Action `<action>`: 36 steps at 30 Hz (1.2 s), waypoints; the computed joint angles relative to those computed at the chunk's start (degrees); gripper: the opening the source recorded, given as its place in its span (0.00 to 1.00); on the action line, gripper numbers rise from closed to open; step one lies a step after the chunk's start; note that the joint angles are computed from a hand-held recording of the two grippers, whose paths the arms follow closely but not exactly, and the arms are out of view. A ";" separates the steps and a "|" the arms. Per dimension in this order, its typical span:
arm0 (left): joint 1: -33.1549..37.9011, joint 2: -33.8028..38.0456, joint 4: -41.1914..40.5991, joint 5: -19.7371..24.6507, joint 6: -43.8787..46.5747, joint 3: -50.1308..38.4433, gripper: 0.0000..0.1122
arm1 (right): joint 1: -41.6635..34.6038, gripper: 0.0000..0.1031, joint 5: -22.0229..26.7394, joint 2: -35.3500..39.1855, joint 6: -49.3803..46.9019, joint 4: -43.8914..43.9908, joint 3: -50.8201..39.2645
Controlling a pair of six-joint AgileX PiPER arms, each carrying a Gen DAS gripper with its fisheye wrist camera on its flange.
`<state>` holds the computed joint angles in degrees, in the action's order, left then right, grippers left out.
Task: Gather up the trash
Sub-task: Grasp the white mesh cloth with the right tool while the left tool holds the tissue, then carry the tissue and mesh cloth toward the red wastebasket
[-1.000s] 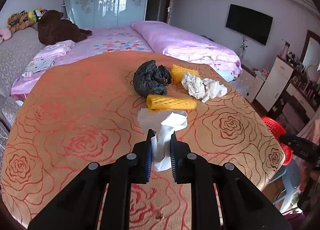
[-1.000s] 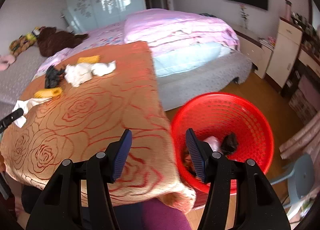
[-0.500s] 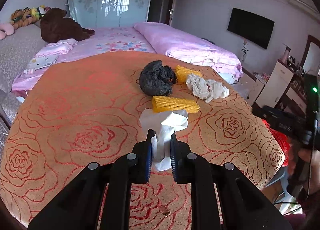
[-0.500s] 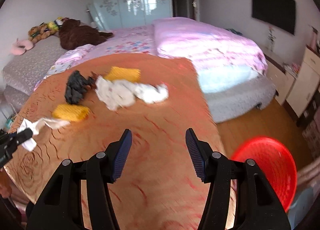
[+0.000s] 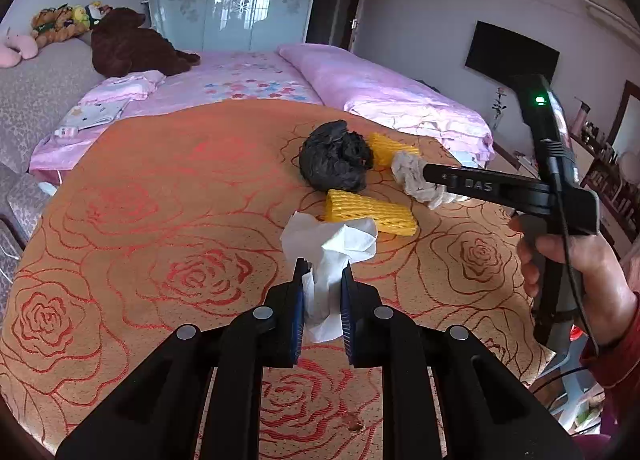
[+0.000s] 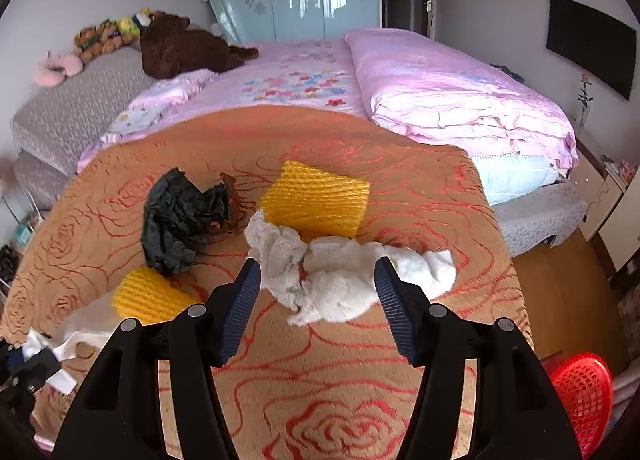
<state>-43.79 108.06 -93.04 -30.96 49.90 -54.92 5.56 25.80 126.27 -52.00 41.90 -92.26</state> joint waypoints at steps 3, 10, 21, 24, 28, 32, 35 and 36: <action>-0.02 -0.28 0.22 0.06 -0.38 0.18 0.13 | 1.47 0.56 -0.55 1.66 4.72 -6.01 -2.15; -0.59 -0.27 0.17 -0.37 0.16 -0.07 0.13 | 1.46 0.36 -1.73 0.60 1.89 -4.09 1.24; -2.17 -0.16 -0.93 -0.64 2.39 -1.71 0.13 | -3.63 0.33 -2.11 -7.20 -16.21 12.70 14.82; -2.58 -0.09 -0.85 -0.10 2.73 -2.20 0.13 | -5.63 0.33 -2.15 -9.69 -22.75 18.20 19.40; -3.82 0.37 -1.76 -0.06 4.51 -3.77 0.13 | -8.82 0.33 -1.00 -12.51 -29.45 24.01 24.33; -5.21 1.01 -3.34 -0.62 6.95 -5.59 0.13 | -11.99 0.33 0.55 -15.12 -34.44 28.70 27.91; -5.80 1.98 -4.48 -0.58 8.19 -6.88 0.13 | -14.04 0.33 1.28 -16.46 -37.12 31.04 29.96; -5.96 2.58 -5.33 -0.63 9.14 -7.55 0.13 | -14.61 0.33 1.46 -16.77 -37.97 31.70 30.46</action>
<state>-49.75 110.64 -98.37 -31.59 59.04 -62.47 -9.05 27.26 109.50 -89.97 73.60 -61.80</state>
